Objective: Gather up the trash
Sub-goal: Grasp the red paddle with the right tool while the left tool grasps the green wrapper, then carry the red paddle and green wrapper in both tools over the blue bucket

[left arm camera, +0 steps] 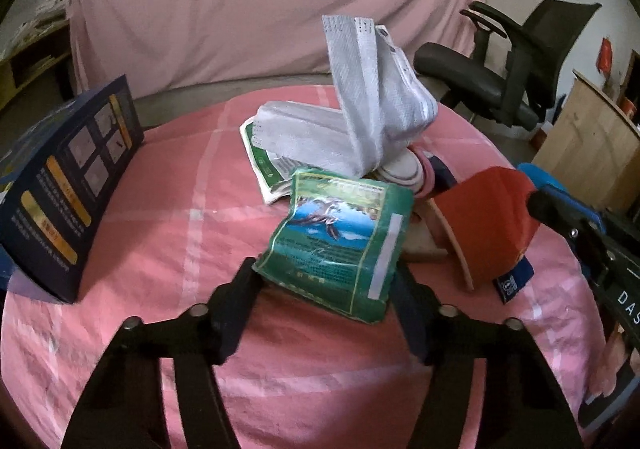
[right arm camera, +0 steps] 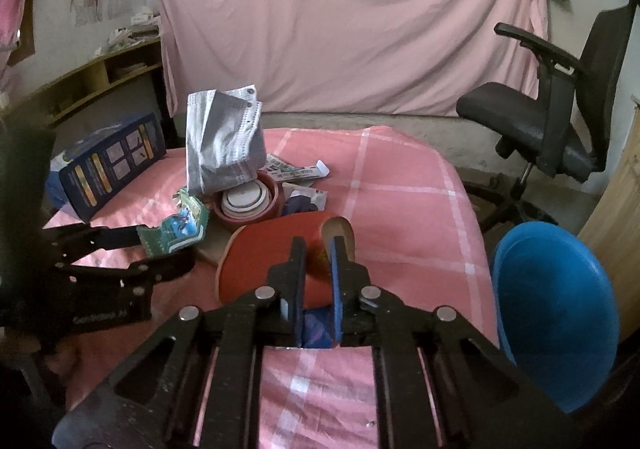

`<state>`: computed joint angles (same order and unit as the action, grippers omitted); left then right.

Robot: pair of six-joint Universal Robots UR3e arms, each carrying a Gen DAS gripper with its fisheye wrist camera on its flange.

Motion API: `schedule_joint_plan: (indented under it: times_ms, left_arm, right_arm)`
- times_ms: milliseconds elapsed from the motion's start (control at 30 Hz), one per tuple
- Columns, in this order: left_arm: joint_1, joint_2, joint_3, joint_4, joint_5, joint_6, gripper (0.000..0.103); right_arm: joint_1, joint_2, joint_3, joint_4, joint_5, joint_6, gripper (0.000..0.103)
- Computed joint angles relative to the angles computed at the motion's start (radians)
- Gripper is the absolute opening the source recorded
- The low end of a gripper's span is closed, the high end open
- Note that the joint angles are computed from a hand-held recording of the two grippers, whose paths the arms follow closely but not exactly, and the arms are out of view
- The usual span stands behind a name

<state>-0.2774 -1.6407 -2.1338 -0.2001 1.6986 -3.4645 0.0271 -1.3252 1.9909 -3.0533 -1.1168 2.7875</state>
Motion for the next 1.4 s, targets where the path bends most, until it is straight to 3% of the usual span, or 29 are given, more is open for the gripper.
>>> schedule_joint_plan:
  times_ms: [367, 567, 600, 633, 667, 933, 1233, 1400]
  left_arm:
    - [-0.005, 0.092, -0.163, 0.187, 0.046, -0.053, 0.045]
    - [-0.008, 0.116, -0.199, 0.189, 0.052, -0.085, 0.039]
    - [-0.018, 0.114, -0.203, 0.190, 0.066, -0.093, 0.031]
    - [-0.031, 0.109, -0.195, 0.176, 0.084, -0.096, 0.004]
    - [-0.050, 0.101, -0.183, 0.150, 0.108, -0.100, 0.000]
    - [-0.157, 0.076, -0.212, 0.244, 0.244, -0.142, 0.000]
    - [-0.335, 0.043, -0.153, 0.355, 0.413, -0.238, 0.000]
    - [-0.386, 0.018, -0.101, 0.316, 0.460, -0.296, 0.000]
  right_arm:
    - [-0.008, 0.002, -0.003, 0.028, 0.020, -0.008, 0.033]
    - [-0.034, -0.016, 0.036, -0.004, 0.069, -0.006, 0.028]
    - [-0.038, -0.021, 0.047, -0.014, 0.078, -0.005, 0.027]
    - [-0.043, -0.027, 0.059, -0.028, 0.085, -0.003, 0.024]
    - [-0.048, -0.033, 0.072, -0.043, 0.094, -0.002, 0.023]
    - [-0.068, -0.055, 0.120, -0.082, 0.140, -0.005, 0.023]
    - [-0.158, -0.107, 0.242, -0.225, 0.285, 0.023, 0.023]
    - [-0.185, -0.100, 0.234, -0.188, 0.327, 0.025, 0.024]
